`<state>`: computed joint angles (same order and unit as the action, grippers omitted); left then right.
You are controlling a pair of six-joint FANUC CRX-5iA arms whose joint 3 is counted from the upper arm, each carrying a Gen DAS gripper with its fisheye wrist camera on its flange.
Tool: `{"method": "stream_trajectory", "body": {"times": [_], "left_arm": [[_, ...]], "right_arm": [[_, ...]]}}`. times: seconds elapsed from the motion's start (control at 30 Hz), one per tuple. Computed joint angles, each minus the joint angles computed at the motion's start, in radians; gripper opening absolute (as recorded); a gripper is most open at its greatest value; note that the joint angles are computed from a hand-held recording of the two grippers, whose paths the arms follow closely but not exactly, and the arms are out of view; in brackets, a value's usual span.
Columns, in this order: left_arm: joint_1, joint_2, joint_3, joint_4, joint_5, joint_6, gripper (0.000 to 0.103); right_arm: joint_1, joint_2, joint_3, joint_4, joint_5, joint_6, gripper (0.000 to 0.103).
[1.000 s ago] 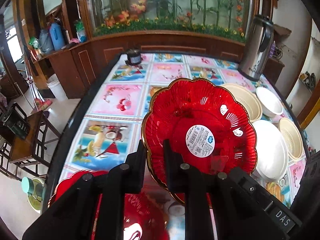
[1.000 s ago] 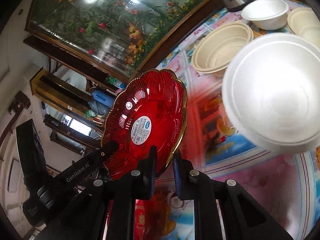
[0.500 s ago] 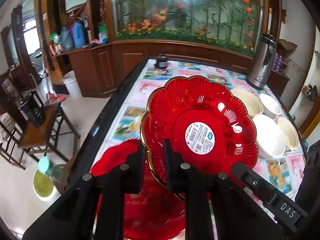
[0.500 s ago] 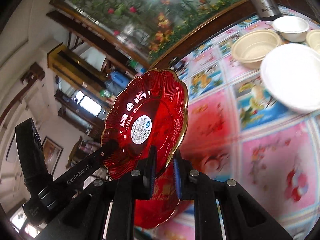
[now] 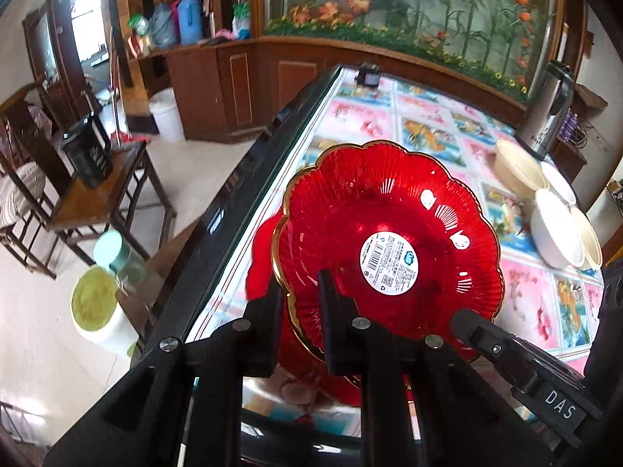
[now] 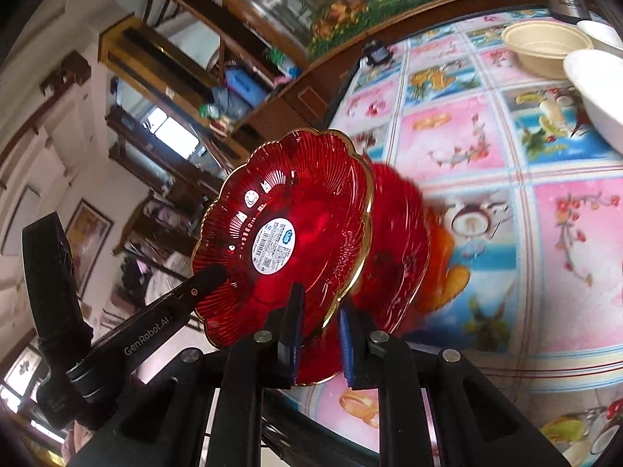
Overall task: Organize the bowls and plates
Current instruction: 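Lift the small red plate and lower it onto the large red plate, then open both grippers and withdraw from the stacked red plates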
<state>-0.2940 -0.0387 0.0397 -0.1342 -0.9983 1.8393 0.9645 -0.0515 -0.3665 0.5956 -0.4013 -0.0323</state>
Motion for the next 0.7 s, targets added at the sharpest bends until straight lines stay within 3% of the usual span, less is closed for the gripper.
{"method": "stream_trajectory", "body": {"times": [0.23, 0.43, 0.6, 0.7], "left_arm": [[0.025, 0.026, -0.007, 0.036, -0.022, -0.029, 0.017], [0.018, 0.064, 0.023, 0.016, -0.065, -0.05, 0.025], [-0.024, 0.086, 0.067, -0.087, -0.105, -0.021, 0.025], [-0.023, 0.085, 0.073, -0.095, -0.112, -0.026, 0.025]], "right_arm": [[0.014, 0.056, 0.084, -0.135, -0.081, 0.138, 0.015], [0.019, 0.087, 0.131, -0.124, -0.155, 0.178, 0.018], [0.031, 0.118, 0.185, -0.112, -0.246, 0.236, 0.022], [0.039, 0.138, 0.222, -0.116, -0.302, 0.282, 0.028]]}}
